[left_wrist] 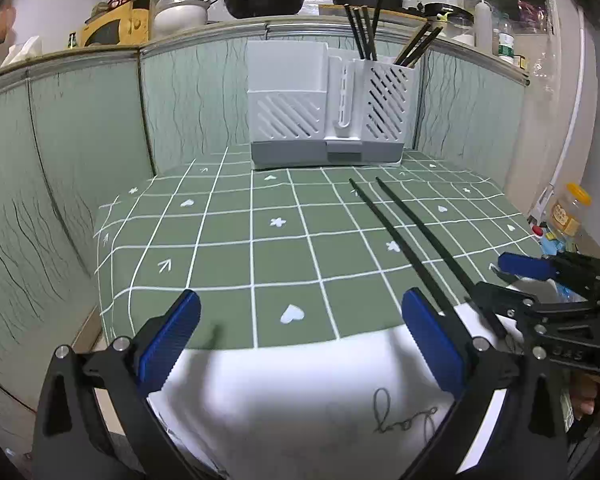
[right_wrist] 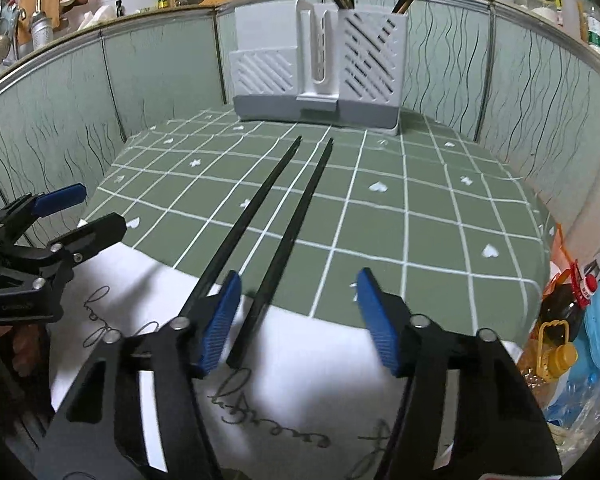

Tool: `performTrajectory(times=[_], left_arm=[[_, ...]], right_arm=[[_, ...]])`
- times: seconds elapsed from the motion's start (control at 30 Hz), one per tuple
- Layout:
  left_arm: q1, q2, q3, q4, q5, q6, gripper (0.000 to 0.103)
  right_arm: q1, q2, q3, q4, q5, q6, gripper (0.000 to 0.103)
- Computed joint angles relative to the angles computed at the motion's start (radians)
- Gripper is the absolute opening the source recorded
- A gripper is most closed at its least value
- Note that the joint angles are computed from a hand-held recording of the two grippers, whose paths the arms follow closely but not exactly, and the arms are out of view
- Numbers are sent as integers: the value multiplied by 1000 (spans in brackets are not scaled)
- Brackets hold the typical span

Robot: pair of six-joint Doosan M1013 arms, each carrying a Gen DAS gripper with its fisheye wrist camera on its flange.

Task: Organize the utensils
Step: 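Move both open tools back down to the last two black chopsticks on the mat, then grasp a black chopstick with the right tool while the left tool grasps the other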

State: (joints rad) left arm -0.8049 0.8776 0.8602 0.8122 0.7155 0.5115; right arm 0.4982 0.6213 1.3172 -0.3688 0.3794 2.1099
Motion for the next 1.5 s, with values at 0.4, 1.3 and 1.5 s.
performTrajectory(times=[0.4,1.3,1.5], left_arm=[[-2,-8,13,-20,-9,8,98],[-11,163,-301,-344,80,399,47],[-9,191,-357,-374,92,435,22]], right_arm=[[3,17,-16,-72,29,128,6],[-35,-26,52,-47,7,191,6],[-34,-25,51,-54,8,195,6]])
